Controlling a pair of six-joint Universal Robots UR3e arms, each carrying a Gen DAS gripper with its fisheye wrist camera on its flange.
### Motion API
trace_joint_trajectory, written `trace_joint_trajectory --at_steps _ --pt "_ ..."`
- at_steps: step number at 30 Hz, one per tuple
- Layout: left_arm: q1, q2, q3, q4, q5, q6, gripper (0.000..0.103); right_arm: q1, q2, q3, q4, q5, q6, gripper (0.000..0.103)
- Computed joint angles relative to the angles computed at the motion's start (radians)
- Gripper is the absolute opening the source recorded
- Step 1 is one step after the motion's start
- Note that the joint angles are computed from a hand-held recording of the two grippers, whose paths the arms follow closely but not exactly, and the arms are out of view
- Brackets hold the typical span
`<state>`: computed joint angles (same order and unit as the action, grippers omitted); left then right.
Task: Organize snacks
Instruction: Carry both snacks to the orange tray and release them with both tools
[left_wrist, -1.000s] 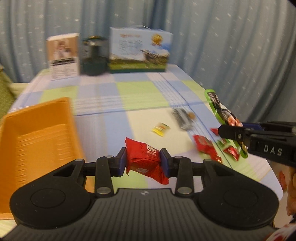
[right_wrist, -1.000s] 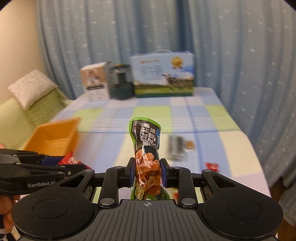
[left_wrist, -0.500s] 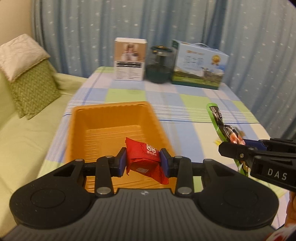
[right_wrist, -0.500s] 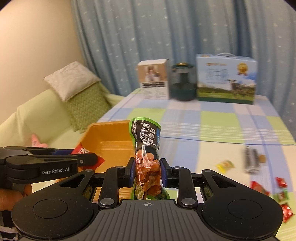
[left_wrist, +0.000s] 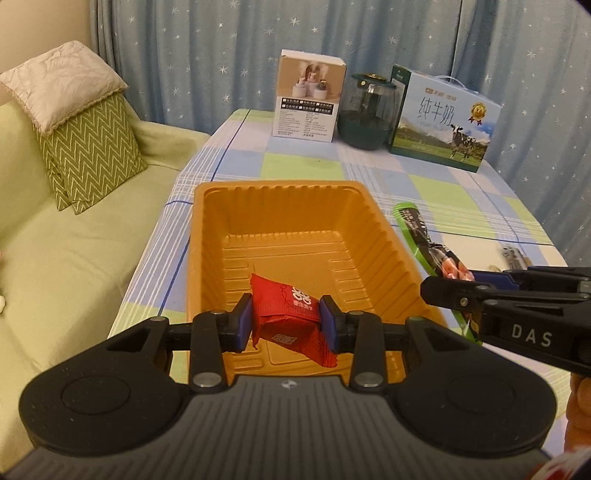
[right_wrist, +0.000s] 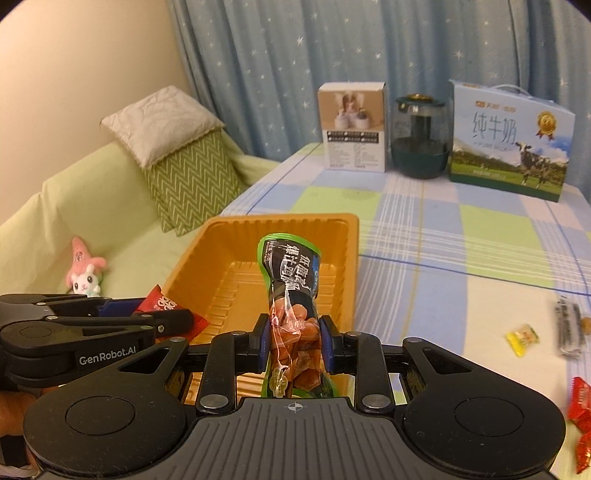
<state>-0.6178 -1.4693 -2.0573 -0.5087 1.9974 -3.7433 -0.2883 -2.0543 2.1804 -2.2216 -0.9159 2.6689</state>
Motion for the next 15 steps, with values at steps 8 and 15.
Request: trace_joint_trajectory --at_steps 8,15 --pt "0.053 -0.007 -0.061 0.085 -0.053 0.034 0.035 0.062 0.11 0.012 -0.14 -0.042 0.064 0.028" --pt "0.069 -0.013 -0.079 0.107 -0.054 0.053 0.048 0.081 0.146 0.013 -0.176 -0.055 0.081 0.028"
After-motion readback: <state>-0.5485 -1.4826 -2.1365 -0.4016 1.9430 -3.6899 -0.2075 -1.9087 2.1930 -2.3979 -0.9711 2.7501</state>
